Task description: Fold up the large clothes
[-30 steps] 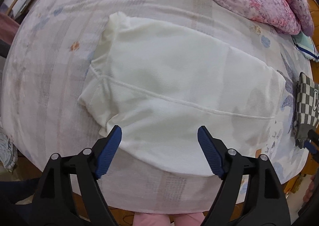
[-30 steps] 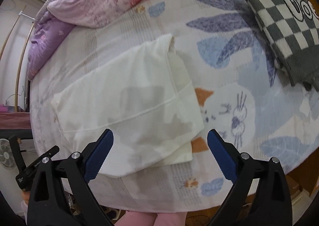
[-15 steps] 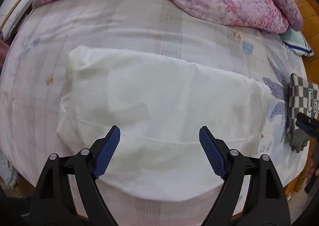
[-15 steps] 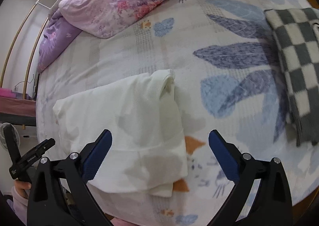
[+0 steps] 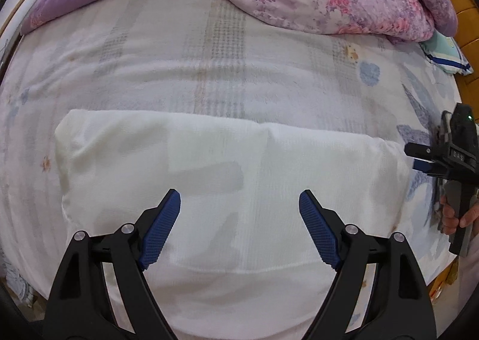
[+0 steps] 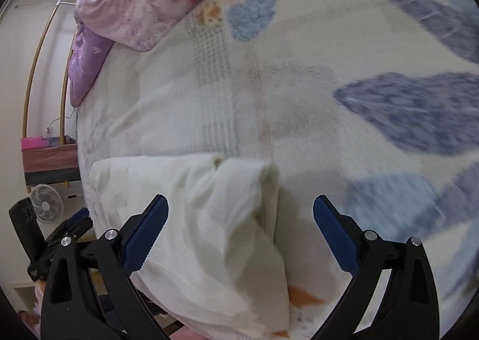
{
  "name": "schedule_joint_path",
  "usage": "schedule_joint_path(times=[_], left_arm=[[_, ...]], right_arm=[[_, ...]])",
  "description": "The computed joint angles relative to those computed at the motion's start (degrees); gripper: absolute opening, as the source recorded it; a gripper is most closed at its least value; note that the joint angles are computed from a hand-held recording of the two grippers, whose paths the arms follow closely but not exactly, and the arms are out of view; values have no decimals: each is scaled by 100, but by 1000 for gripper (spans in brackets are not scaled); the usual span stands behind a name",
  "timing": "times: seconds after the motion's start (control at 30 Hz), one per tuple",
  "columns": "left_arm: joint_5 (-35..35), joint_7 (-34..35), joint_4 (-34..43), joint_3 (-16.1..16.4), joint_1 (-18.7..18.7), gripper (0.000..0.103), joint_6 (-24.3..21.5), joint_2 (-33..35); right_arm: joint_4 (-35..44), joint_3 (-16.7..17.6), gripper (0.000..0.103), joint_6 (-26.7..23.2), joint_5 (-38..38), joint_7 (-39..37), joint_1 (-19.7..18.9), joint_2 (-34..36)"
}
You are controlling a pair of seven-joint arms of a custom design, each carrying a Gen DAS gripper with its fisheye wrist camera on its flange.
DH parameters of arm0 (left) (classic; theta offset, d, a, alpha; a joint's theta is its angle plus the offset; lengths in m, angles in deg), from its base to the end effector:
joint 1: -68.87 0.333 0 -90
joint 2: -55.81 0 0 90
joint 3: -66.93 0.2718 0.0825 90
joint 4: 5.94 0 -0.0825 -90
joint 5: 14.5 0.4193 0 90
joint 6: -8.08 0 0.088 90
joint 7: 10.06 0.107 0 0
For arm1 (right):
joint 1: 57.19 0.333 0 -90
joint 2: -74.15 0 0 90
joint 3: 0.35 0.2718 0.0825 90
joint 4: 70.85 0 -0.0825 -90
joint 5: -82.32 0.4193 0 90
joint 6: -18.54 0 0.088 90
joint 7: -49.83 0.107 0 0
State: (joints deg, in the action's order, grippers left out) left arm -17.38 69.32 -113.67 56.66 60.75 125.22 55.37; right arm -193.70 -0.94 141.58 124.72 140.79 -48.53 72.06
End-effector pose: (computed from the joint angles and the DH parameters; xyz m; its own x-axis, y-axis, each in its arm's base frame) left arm 0.5782 -0.1953 0.4692 -0.1222 -0.9895 0.0772 -0.9813 0.1088 -0.1589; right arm 0.5632 0.1083 0.3700 -0.2540 -0.7753 -0.5782 -0.9646 0.2470 0.0926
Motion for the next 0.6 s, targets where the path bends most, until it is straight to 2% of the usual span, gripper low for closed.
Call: schedule_joint_path(times=[0.17, 0.27, 0.33, 0.4, 0.43, 0.6], left_arm=[[77, -46, 398, 0, -39, 82, -14, 470], [86, -45, 561, 18, -61, 82, 2, 676], [56, -37, 602, 32, -65, 82, 37, 753], [88, -53, 660, 46, -75, 82, 20, 846], [83, -50, 668, 52, -76, 82, 16, 871], [5, -98, 652, 77, -58, 82, 17, 906]], right_arm=[[403, 67, 97, -58, 733, -398, -129, 729], [466, 184, 97, -5, 706, -462, -184, 855], [330, 231, 97, -80, 895, -806, -232, 727], [88, 233, 97, -571, 1761, -1193, -328, 644], [-35, 242, 97, -646, 1872, -1304, -306, 587], [-1126, 235, 97, -26, 2364, -1577, 80, -346]])
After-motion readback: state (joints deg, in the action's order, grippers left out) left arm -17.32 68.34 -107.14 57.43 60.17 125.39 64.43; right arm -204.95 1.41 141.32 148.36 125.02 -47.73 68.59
